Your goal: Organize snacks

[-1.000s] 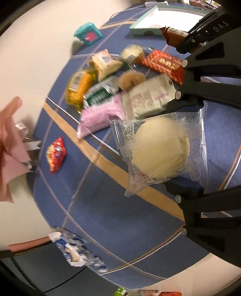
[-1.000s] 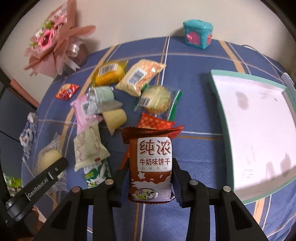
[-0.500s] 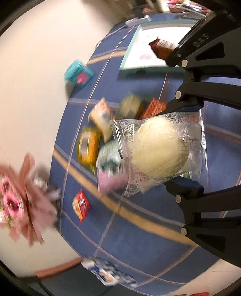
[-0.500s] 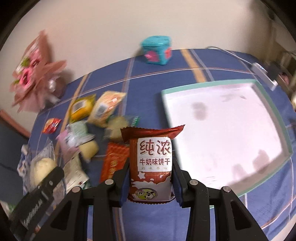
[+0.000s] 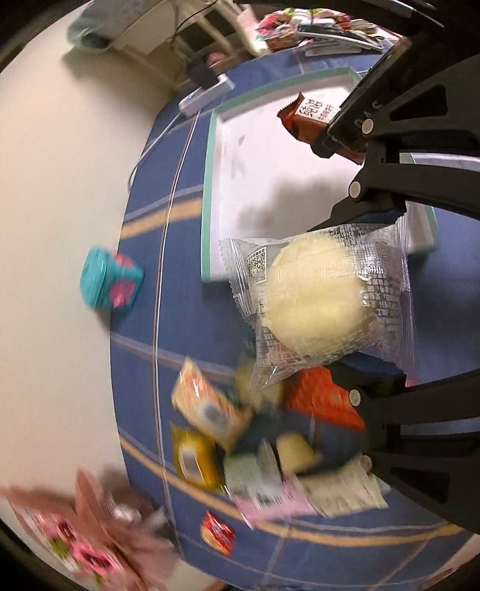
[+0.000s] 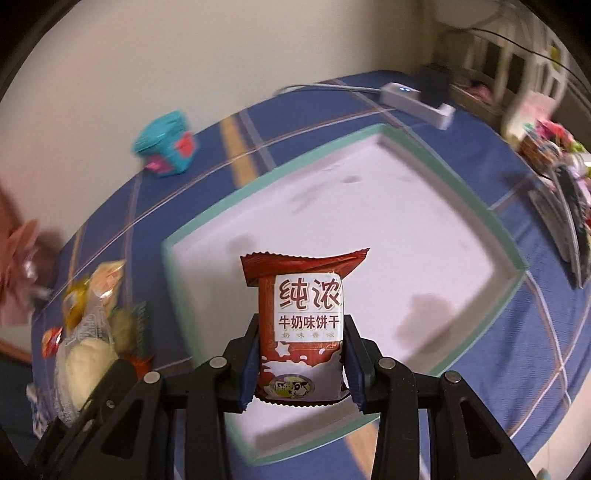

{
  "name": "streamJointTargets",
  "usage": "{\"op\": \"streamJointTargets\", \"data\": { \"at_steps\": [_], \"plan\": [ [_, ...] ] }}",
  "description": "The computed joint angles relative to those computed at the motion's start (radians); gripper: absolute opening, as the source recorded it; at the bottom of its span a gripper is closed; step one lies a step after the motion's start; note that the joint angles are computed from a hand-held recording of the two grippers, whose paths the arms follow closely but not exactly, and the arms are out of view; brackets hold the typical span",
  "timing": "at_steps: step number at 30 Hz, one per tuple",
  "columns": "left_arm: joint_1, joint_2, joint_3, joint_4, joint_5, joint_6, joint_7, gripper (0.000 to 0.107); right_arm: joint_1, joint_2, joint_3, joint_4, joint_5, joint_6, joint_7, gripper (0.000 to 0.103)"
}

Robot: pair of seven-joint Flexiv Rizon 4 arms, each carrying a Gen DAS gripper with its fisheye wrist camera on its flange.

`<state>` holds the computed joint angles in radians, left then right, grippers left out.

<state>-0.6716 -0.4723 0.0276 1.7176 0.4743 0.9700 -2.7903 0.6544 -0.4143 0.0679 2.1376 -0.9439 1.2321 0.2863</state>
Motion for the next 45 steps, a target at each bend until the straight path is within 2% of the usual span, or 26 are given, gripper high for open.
{"op": "streamJointTargets", "data": {
  "at_steps": [6,16,24,27,31,33,36,38,41,43,45],
  "plan": [
    [0.011,-0.102,-0.021,-0.109,-0.042,0.014,0.101,0.058,-0.033,0.013,-0.026,0.024,-0.005,-0.001,0.023,0.042],
    [-0.005,-0.22,0.014,-0.22,-0.12,0.044,0.223,0.058,-0.069,-0.03,-0.037,-0.003,0.004,0.0,0.012,0.042],
    [-0.011,-0.245,0.029,-0.231,-0.173,0.056,0.271,0.059,-0.061,-0.039,-0.066,0.003,0.001,0.031,0.029,0.043],
    [-0.011,-0.236,0.034,-0.216,-0.187,0.065,0.271,0.062,-0.062,-0.035,-0.066,0.008,0.005,0.041,0.035,0.051],
    [-0.005,-0.215,0.036,-0.19,-0.197,0.092,0.271,0.067,-0.068,-0.024,-0.045,0.007,0.043,0.019,0.003,0.054],
    [-0.005,-0.205,0.039,-0.182,-0.201,0.097,0.269,0.068,-0.07,-0.017,-0.03,0.004,0.07,-0.005,-0.022,0.059],
    [-0.019,-0.187,0.058,-0.185,-0.194,0.049,0.245,0.079,-0.071,-0.002,-0.014,0.003,0.097,-0.038,-0.057,0.067],
    [-0.017,-0.176,0.06,-0.179,-0.186,0.035,0.226,0.081,-0.075,0.004,-0.007,0.005,0.11,-0.041,-0.071,0.076],
    [-0.028,-0.162,0.076,-0.184,-0.156,-0.017,0.184,0.093,-0.079,0.011,0.002,0.007,0.124,-0.034,-0.098,0.08],
    [-0.036,-0.152,0.086,-0.185,-0.121,-0.041,0.15,0.097,-0.07,0.018,0.004,0.001,0.126,-0.064,-0.114,0.086],
    [-0.032,-0.14,0.085,-0.176,-0.097,-0.051,0.119,0.099,-0.063,0.027,0.003,0.0,0.115,-0.095,-0.116,0.098]
  ]
}}
